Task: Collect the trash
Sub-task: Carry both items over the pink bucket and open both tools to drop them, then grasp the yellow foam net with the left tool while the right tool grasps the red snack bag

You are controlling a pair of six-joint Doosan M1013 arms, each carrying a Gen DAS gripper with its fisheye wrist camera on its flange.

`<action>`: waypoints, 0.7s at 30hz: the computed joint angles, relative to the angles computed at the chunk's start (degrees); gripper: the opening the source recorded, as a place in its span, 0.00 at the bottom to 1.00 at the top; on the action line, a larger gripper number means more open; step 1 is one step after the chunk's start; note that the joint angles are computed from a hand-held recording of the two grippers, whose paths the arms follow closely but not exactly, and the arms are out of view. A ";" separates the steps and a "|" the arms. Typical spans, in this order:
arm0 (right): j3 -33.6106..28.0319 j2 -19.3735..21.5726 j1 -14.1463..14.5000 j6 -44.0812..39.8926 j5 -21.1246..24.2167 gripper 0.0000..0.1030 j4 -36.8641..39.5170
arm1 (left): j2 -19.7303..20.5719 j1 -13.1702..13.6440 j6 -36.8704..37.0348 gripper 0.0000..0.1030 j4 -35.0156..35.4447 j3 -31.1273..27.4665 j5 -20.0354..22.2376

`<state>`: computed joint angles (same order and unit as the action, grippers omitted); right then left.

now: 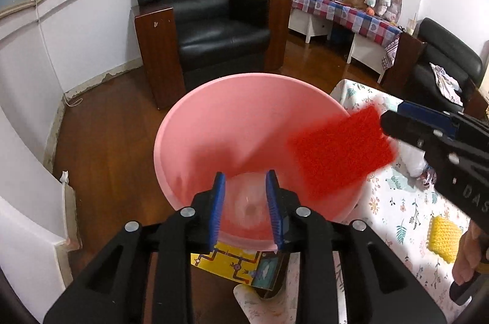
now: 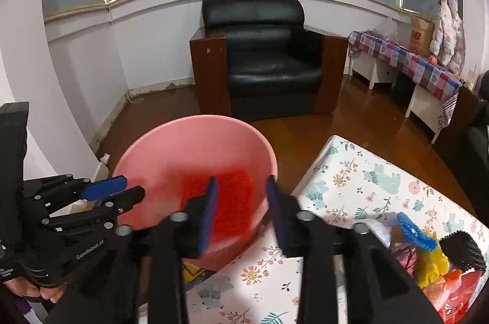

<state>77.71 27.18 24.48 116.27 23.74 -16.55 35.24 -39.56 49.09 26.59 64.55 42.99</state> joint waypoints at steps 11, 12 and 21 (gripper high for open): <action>4.49 -3.24 -0.50 -0.29 -4.02 0.49 2.51 | -1.54 -0.66 1.13 0.27 -1.39 1.54 -3.92; 5.03 -3.64 -0.40 0.68 -4.28 0.50 1.66 | -1.71 -0.82 1.58 0.28 -1.80 1.67 -4.51; 11.48 -8.77 -0.47 12.42 -6.20 0.56 -7.45 | -2.72 -2.22 8.73 0.28 -7.97 2.21 -9.12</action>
<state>89.19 18.40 24.01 128.69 17.54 -24.00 32.52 -41.77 57.81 18.62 66.76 33.87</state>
